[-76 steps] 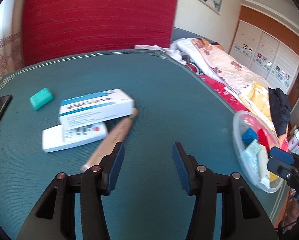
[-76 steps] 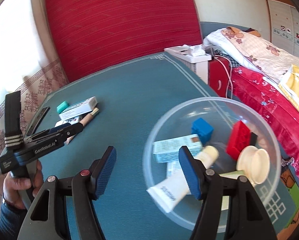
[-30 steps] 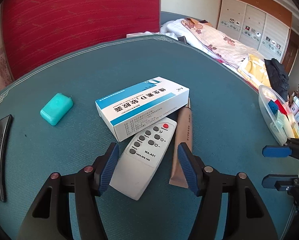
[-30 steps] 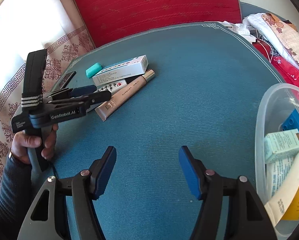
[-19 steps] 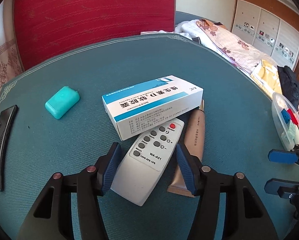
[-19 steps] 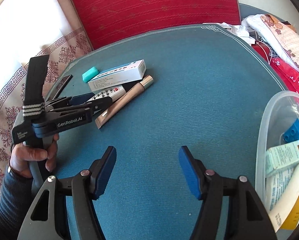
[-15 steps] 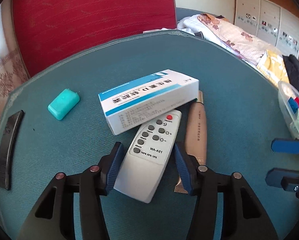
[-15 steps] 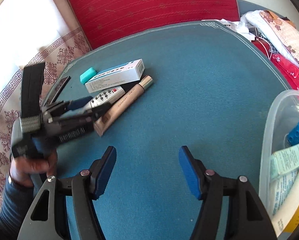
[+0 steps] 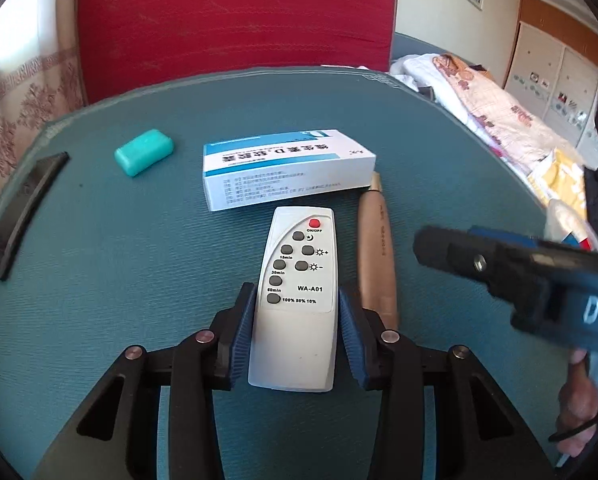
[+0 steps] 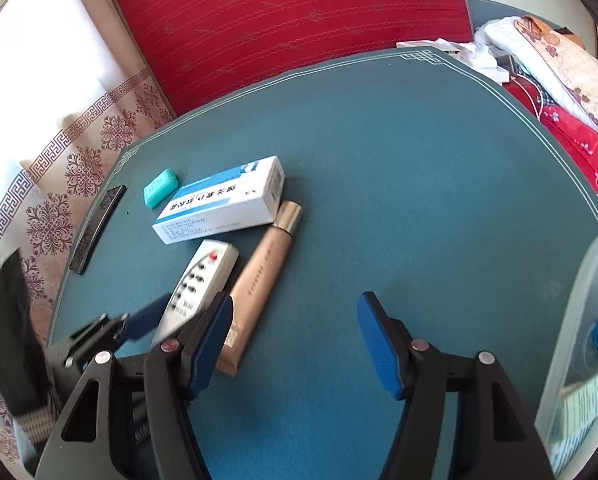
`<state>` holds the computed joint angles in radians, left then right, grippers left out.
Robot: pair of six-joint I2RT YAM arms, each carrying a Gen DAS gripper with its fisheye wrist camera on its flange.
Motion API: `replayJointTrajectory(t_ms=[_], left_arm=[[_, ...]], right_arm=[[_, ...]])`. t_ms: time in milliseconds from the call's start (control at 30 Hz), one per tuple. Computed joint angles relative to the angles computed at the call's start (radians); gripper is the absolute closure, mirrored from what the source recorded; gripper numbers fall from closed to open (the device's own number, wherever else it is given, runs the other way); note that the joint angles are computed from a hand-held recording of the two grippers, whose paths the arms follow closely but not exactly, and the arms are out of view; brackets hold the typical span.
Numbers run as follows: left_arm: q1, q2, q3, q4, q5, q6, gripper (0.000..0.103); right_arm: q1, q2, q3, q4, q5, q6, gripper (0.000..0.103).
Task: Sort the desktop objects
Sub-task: 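Grasp the white remote control with the left gripper, then grasp the bronze foundation tube with the right gripper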
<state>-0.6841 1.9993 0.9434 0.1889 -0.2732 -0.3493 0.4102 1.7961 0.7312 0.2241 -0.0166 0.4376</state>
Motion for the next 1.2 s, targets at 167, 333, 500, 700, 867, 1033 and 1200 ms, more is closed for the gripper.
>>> replayJointTrajectory(t_ms=[167, 333, 500, 700, 867, 1033, 1200], left_arm=[[0.023, -0.008, -0.013, 0.008, -0.015, -0.025, 0.059], [0.053, -0.012, -0.024, 0.022, 0.005, -0.044, 0.059], [0.052, -0.015, -0.037, 0.030, 0.000, -0.039, 0.059], [0.050, -0.012, -0.044, 0.043, 0.000, -0.032, 0.059], [0.049, 0.008, -0.008, 0.027, 0.029, 0.014, 0.043], [0.037, 0.018, 0.014, 0.010, 0.018, 0.029, 0.037], [0.061, -0.005, -0.028, 0.054, 0.045, -0.012, 0.060]], right_arm=[[0.014, 0.071, 0.085, -0.033, 0.034, -0.026, 0.034], [0.028, 0.130, 0.151, -0.057, 0.069, -0.060, 0.041], [0.050, 0.177, 0.203, -0.071, 0.138, -0.113, 0.050], [0.077, 0.192, 0.209, -0.072, 0.228, -0.155, 0.066], [0.077, 0.164, 0.153, -0.043, 0.246, -0.155, 0.079], [0.071, 0.106, 0.062, -0.006, 0.232, -0.125, 0.079], [0.067, 0.046, -0.020, 0.020, 0.206, -0.083, 0.079]])
